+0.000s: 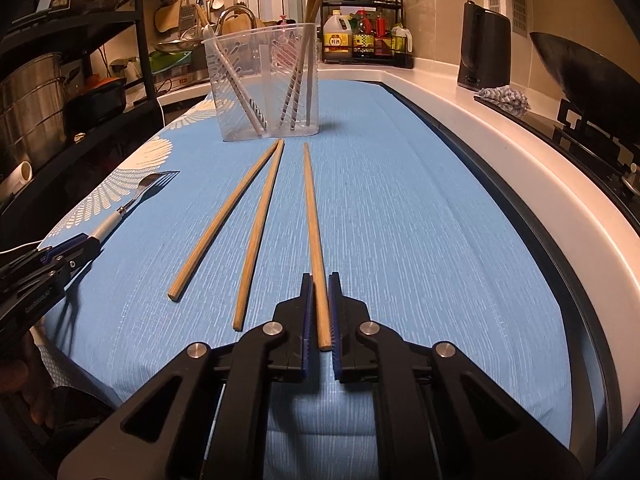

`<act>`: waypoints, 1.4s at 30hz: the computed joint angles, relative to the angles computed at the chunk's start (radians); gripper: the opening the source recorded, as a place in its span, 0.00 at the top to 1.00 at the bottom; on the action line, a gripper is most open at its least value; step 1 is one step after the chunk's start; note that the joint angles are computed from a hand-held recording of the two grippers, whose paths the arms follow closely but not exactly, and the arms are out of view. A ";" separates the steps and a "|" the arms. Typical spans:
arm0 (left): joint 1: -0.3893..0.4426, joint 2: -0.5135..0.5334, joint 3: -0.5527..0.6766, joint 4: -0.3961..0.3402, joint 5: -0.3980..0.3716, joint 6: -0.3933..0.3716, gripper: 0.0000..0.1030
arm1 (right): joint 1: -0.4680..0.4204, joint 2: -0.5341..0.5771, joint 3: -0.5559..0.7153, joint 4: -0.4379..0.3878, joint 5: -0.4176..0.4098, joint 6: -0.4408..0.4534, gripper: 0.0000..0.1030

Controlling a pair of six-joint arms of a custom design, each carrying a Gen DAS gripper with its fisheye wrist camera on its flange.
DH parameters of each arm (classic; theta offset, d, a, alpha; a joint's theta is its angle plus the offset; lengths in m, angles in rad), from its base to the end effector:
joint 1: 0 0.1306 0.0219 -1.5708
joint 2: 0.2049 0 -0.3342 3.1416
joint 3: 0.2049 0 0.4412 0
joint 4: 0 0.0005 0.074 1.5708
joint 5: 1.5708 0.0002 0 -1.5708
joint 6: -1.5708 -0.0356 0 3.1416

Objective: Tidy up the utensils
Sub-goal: 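Hold the fork in the left tool while the right tool holds its chopstick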

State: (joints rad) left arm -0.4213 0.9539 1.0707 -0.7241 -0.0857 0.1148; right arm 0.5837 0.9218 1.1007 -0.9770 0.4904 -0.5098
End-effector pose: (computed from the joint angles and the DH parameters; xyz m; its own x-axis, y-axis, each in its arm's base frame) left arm 0.3807 -0.1678 0.4256 -0.5567 0.1244 -0.8214 0.2814 0.9585 -0.0455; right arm 0.3315 0.1983 0.4353 -0.6249 0.1032 -0.7739 0.1067 0.9932 0.0463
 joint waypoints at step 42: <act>0.003 -0.056 -0.057 0.039 0.005 -0.024 0.83 | 0.017 0.013 0.011 -0.033 0.052 -0.072 0.90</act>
